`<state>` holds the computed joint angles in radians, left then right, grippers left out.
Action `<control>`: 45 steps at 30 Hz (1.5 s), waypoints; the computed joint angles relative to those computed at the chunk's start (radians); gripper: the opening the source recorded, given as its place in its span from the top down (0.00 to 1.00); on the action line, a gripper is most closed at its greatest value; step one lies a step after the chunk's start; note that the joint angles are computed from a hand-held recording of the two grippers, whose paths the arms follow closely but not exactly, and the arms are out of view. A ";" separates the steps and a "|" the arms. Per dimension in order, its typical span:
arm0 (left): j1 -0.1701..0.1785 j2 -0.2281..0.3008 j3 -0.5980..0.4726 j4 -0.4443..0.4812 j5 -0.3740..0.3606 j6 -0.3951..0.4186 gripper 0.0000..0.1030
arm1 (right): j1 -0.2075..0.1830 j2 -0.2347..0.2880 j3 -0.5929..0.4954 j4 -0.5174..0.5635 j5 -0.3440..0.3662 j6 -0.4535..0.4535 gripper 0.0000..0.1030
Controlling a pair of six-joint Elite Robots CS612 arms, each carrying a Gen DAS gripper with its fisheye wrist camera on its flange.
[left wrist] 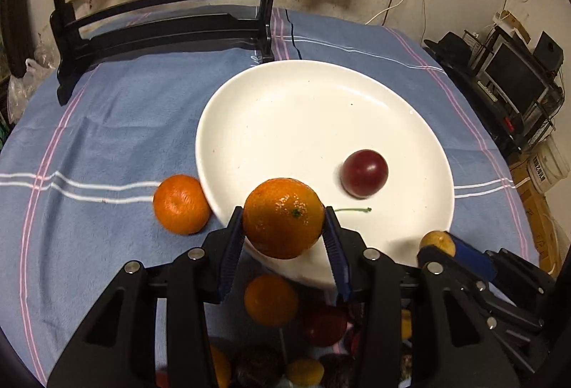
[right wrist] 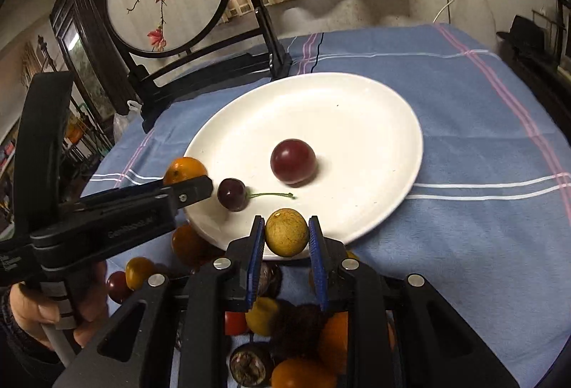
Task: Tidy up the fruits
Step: 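Carry both fruits over the white plate and release them onto it, then grasp a large dark red plum with the left tool while the right tool grasps a small yellow fruit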
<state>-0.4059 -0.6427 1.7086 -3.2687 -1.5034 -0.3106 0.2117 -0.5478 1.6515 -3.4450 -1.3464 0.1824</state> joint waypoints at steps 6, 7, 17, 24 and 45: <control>-0.010 -0.014 0.041 -0.084 0.031 0.003 0.26 | -0.003 0.004 0.013 -0.070 -0.007 0.024 0.45; -0.013 -0.021 0.061 -0.119 0.046 0.011 0.25 | -0.002 0.003 0.018 -0.085 -0.009 0.024 0.45; 0.001 -0.064 0.209 -0.251 0.026 -0.025 0.09 | -0.006 -0.008 0.055 -0.113 0.005 0.056 0.34; 0.010 -0.052 0.267 -0.314 0.066 -0.050 0.08 | 0.000 -0.030 0.136 -0.164 0.020 0.035 0.34; 0.042 -0.040 0.308 -0.373 0.063 -0.033 0.08 | 0.110 -0.056 0.147 0.088 -0.122 -0.187 0.60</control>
